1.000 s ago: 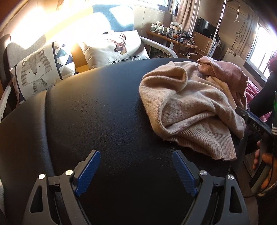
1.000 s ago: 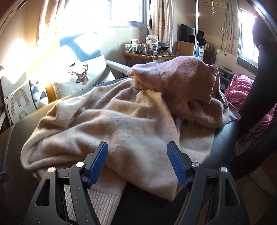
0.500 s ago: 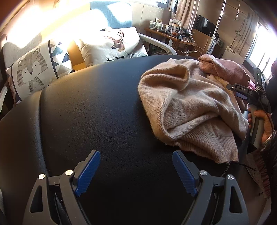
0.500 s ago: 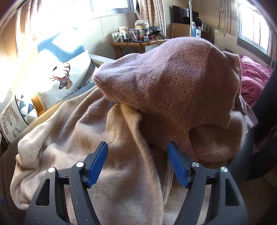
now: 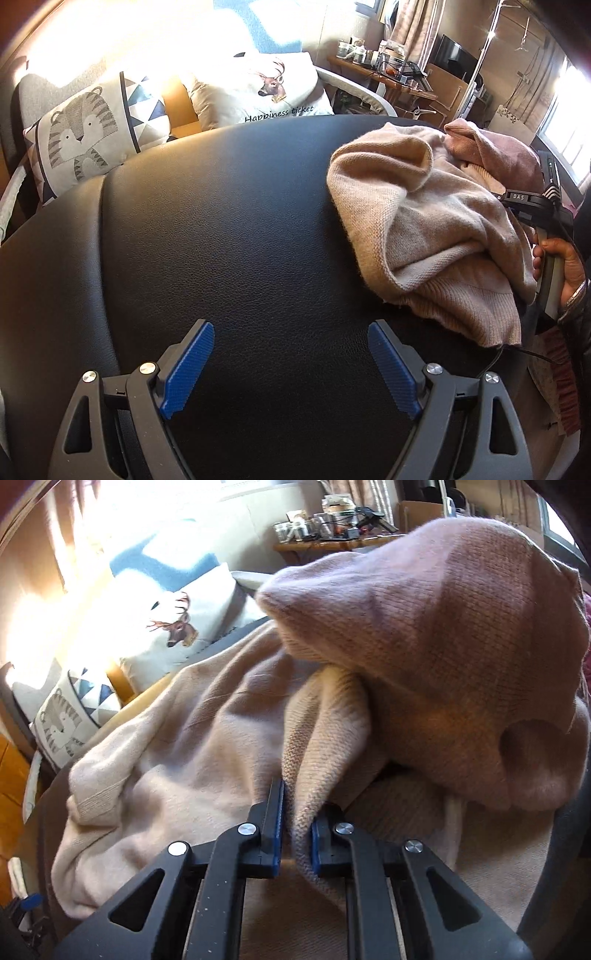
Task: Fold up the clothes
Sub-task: 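Grasp the beige sweater with the right gripper and lift it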
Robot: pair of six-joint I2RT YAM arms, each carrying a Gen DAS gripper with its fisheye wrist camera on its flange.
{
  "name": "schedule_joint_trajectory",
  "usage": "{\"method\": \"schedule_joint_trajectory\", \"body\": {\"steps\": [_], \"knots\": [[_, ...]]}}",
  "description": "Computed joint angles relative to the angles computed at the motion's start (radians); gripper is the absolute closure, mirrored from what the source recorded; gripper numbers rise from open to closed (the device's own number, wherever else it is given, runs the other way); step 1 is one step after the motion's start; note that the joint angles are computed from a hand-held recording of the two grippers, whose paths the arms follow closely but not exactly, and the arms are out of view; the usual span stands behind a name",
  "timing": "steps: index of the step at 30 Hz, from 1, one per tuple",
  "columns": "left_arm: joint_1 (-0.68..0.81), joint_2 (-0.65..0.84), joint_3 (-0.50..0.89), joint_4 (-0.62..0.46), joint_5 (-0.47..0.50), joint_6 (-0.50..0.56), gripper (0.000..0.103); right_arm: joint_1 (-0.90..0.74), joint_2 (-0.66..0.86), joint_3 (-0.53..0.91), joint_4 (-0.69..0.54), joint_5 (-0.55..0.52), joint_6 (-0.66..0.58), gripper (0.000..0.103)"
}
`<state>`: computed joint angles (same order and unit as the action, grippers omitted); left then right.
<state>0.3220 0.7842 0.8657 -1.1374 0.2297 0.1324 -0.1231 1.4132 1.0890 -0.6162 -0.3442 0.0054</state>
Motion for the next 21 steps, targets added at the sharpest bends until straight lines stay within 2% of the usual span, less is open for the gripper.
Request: {"method": "schedule_joint_trajectory", "body": {"steps": [2,9,14,18,21], "knots": [[0.001,-0.001,0.003,-0.004,-0.002,0.001,0.016,0.030,-0.053,-0.020,-0.018,-0.044,0.001,0.099],[0.028,-0.015,0.033,-0.036,0.011,0.009,0.016,0.111,-0.218,-0.109,-0.081,-0.146,0.031,0.099],[0.094,-0.025,0.053,-0.072,0.037,0.049,0.016,0.104,-0.325,-0.130,-0.154,-0.246,0.023,0.099],[0.140,-0.024,0.070,-0.093,0.069,0.070,0.016,0.221,-0.458,-0.157,-0.199,-0.257,0.086,0.099],[0.159,-0.033,0.084,-0.108,0.094,0.086,0.016,0.351,-0.534,-0.166,-0.220,-0.222,0.145,0.099]]}}
